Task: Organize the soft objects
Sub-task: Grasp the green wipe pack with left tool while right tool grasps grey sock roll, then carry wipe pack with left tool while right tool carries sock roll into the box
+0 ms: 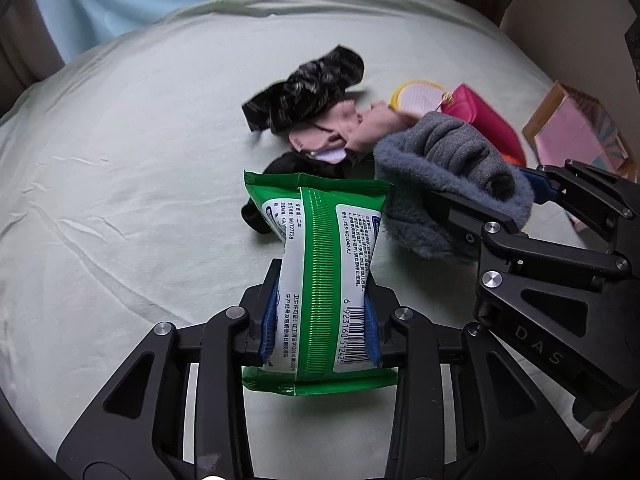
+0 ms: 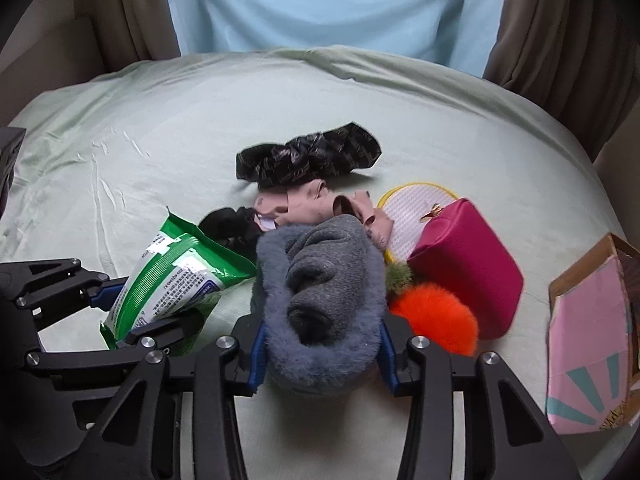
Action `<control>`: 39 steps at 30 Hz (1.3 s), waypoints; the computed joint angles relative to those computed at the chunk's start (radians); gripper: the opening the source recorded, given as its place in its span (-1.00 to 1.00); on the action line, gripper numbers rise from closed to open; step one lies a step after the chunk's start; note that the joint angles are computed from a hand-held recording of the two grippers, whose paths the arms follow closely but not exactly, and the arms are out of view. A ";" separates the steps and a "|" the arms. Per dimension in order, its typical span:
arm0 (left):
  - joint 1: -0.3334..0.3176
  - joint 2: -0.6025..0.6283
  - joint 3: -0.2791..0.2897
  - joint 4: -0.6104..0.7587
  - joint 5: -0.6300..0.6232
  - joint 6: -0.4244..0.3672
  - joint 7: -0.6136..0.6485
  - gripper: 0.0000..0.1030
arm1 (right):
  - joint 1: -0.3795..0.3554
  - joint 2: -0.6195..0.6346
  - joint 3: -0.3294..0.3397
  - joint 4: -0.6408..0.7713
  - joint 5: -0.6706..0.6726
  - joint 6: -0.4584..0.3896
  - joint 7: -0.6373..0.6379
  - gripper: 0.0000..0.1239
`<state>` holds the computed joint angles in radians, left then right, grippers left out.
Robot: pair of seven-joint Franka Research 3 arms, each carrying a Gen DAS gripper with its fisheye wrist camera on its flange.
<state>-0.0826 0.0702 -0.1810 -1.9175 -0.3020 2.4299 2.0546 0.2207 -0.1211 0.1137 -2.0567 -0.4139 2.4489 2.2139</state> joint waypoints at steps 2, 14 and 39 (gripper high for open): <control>0.001 -0.020 0.002 0.003 -0.001 -0.009 -0.011 -0.40 | 0.001 -0.022 0.002 0.001 0.003 -0.011 0.003 -0.35; -0.034 -0.133 0.020 0.106 0.053 -0.121 -0.162 -0.40 | -0.050 -0.195 0.019 0.042 0.074 -0.108 -0.041 -0.35; -0.434 0.235 -0.155 0.815 0.421 -0.418 -0.928 -0.40 | -0.387 -0.476 -0.228 0.113 0.314 -0.443 -0.629 -0.34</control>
